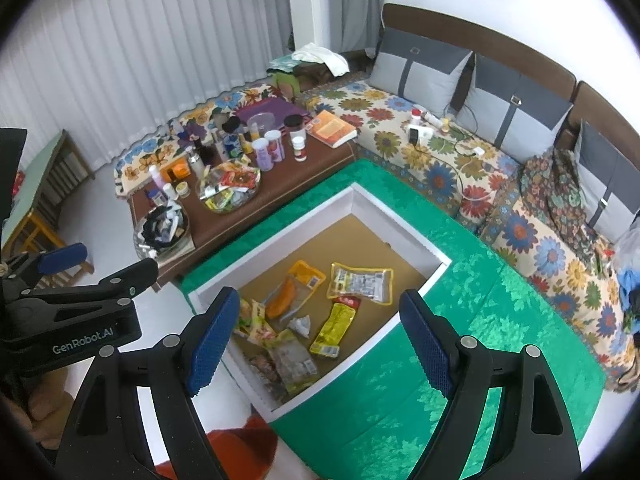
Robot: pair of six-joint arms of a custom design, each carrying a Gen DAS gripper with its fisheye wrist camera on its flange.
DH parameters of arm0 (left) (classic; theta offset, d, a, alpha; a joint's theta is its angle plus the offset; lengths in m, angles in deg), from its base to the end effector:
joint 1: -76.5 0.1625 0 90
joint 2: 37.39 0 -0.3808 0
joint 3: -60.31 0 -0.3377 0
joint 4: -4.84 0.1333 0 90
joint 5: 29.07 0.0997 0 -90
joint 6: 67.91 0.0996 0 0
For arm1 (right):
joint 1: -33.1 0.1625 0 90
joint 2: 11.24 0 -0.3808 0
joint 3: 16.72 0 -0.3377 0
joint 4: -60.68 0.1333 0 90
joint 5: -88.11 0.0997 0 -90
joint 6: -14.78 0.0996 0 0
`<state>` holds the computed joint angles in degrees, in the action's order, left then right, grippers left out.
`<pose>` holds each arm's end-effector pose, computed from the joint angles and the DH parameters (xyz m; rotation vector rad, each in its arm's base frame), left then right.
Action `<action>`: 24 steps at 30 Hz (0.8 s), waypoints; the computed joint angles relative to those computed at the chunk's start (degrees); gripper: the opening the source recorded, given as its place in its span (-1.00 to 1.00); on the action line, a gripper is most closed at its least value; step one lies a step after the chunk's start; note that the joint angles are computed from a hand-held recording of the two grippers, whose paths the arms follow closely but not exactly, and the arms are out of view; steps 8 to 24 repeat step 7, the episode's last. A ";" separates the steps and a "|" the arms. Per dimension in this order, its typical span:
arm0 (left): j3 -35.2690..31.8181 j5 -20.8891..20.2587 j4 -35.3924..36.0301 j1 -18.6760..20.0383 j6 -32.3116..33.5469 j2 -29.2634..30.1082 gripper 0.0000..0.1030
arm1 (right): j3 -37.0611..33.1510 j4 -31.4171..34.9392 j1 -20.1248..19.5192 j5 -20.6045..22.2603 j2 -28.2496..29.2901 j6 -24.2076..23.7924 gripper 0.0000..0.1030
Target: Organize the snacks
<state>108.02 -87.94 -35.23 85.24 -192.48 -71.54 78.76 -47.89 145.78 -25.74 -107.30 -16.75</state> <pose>-0.5765 -0.2756 0.1698 -0.4244 2.0177 -0.8326 0.2484 -0.3531 0.4912 1.1337 -2.4241 0.4062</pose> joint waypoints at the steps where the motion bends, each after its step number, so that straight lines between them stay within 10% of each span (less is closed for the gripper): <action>1: 0.21 0.05 -0.39 0.01 0.13 -0.12 0.82 | 0.00 -0.07 0.14 -0.19 0.06 0.08 0.65; 24: 0.45 0.43 -0.02 -0.65 -1.05 -0.09 0.83 | 0.09 -0.35 0.33 -0.45 0.11 0.49 0.65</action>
